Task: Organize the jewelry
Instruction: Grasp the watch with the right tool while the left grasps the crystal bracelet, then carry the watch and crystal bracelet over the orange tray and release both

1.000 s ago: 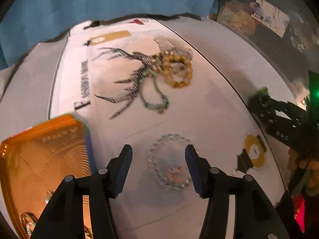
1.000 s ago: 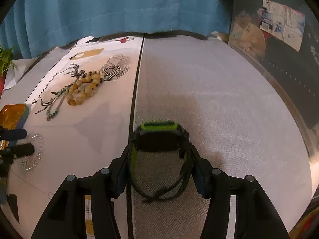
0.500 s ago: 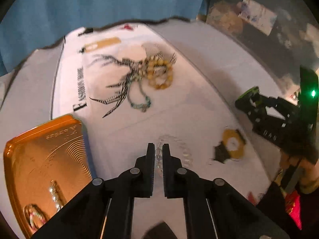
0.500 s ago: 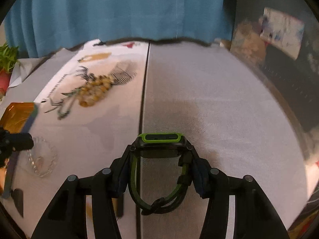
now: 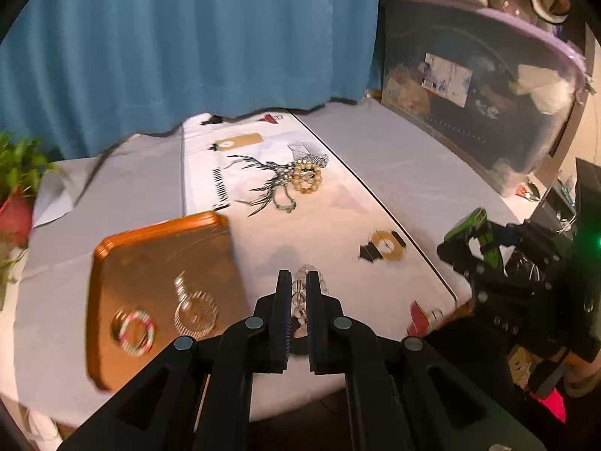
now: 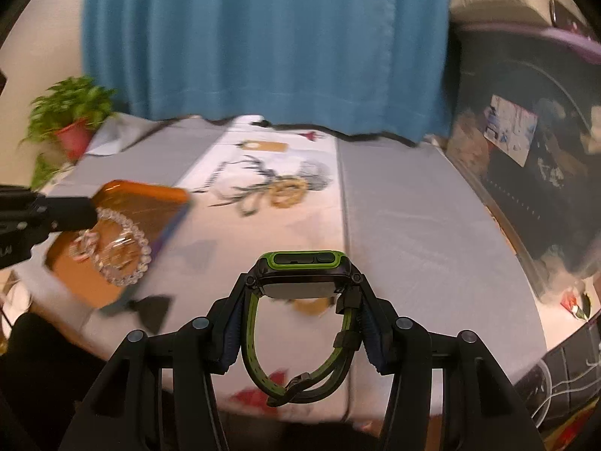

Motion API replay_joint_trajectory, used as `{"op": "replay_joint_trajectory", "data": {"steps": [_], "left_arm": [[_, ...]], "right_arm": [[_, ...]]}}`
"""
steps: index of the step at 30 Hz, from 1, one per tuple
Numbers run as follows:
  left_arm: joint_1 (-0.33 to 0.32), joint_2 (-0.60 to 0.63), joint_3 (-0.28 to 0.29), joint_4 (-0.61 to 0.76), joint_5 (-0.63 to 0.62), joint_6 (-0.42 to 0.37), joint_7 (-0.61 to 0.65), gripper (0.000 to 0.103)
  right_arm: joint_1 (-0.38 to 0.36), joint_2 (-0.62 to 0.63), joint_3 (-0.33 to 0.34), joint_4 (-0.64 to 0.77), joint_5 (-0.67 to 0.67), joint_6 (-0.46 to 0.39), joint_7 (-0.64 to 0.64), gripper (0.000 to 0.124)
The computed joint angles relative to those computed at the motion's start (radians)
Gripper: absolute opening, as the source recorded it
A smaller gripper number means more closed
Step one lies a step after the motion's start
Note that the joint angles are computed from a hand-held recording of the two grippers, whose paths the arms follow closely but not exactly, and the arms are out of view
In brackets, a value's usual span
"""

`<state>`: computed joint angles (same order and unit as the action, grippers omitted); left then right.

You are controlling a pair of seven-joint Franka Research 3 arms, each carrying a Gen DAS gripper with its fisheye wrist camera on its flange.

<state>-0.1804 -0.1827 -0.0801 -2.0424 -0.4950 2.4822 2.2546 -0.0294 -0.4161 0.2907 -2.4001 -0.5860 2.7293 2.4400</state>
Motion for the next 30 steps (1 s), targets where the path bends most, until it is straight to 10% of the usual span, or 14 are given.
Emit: {"op": "replay_joint_trajectory", "data": {"steps": [14,30], "left_arm": [[-0.005,-0.438,0.186,-0.368,0.013,-0.045,0.017,0.005],[-0.032,-0.535,0.271,-0.442,0.052,-0.042,-0.010,0.005]], "right_arm": [[0.205,-0.187,0.121,-0.098,0.199,-0.079,-0.080,0.054],[0.308,-0.173,0.168,-0.089,0.261,-0.140,-0.104,0.054]]}}
